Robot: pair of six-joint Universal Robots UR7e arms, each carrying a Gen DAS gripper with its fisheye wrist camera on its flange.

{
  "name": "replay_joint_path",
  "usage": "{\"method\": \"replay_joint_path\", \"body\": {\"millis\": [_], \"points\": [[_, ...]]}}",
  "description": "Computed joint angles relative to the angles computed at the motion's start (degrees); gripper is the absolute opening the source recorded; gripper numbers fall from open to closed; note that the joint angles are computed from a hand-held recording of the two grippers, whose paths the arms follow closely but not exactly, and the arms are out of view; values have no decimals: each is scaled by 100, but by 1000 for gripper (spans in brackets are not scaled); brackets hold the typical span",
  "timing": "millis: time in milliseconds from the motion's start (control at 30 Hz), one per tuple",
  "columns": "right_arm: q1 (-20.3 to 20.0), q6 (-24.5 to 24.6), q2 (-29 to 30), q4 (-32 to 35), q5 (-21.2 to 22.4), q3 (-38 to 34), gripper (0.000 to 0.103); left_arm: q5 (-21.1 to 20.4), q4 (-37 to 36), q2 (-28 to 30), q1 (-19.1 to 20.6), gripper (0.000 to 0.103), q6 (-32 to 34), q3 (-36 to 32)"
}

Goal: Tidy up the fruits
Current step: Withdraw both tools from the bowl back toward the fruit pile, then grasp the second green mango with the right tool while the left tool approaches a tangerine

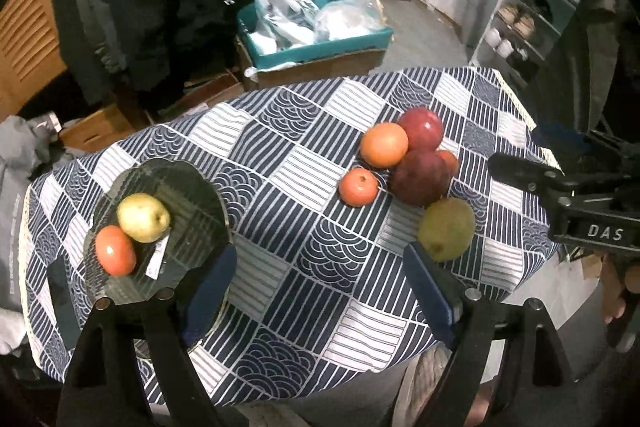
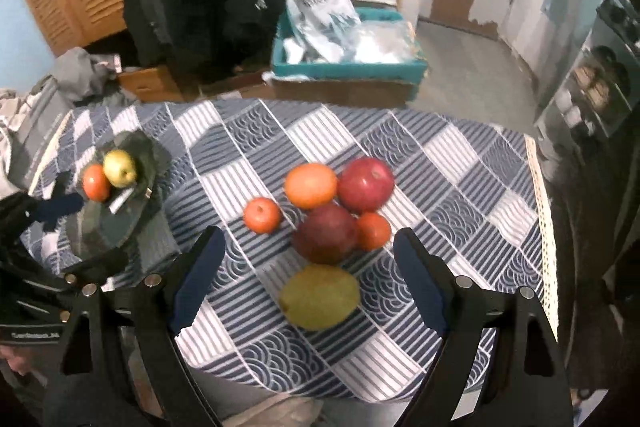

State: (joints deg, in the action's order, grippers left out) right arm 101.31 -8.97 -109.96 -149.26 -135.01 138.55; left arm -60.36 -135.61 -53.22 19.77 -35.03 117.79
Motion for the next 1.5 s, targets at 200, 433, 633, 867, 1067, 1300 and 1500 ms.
{"method": "replay_joint_path", "body": {"millis": [200, 433, 633, 867, 1067, 1300, 1500], "points": [[-733, -127, -144, 166, 273, 197, 85, 11, 163, 331, 30, 86, 60, -100], [-1608, -51, -43, 479, 975, 253, 85, -104, 229, 594, 239, 86, 45, -164], [-1796, -200, 190, 440, 911, 352, 85, -158, 370, 742, 425, 86, -65, -240], [-1964, -371, 436, 343, 857, 431, 86, -204, 375, 880, 536, 86, -65, -299], [-2185, -595, 638, 26, 922, 511, 85, -199, 359, 971, 599, 86, -28, -347], [-2310, -879, 697, -290, 968, 608, 85, -269, 270, 1040, 700, 86, -72, -414], [-2356, -1035, 564, -812, 939, 789, 85, -367, 58, 1193, 795, 86, -64, -533]]}}
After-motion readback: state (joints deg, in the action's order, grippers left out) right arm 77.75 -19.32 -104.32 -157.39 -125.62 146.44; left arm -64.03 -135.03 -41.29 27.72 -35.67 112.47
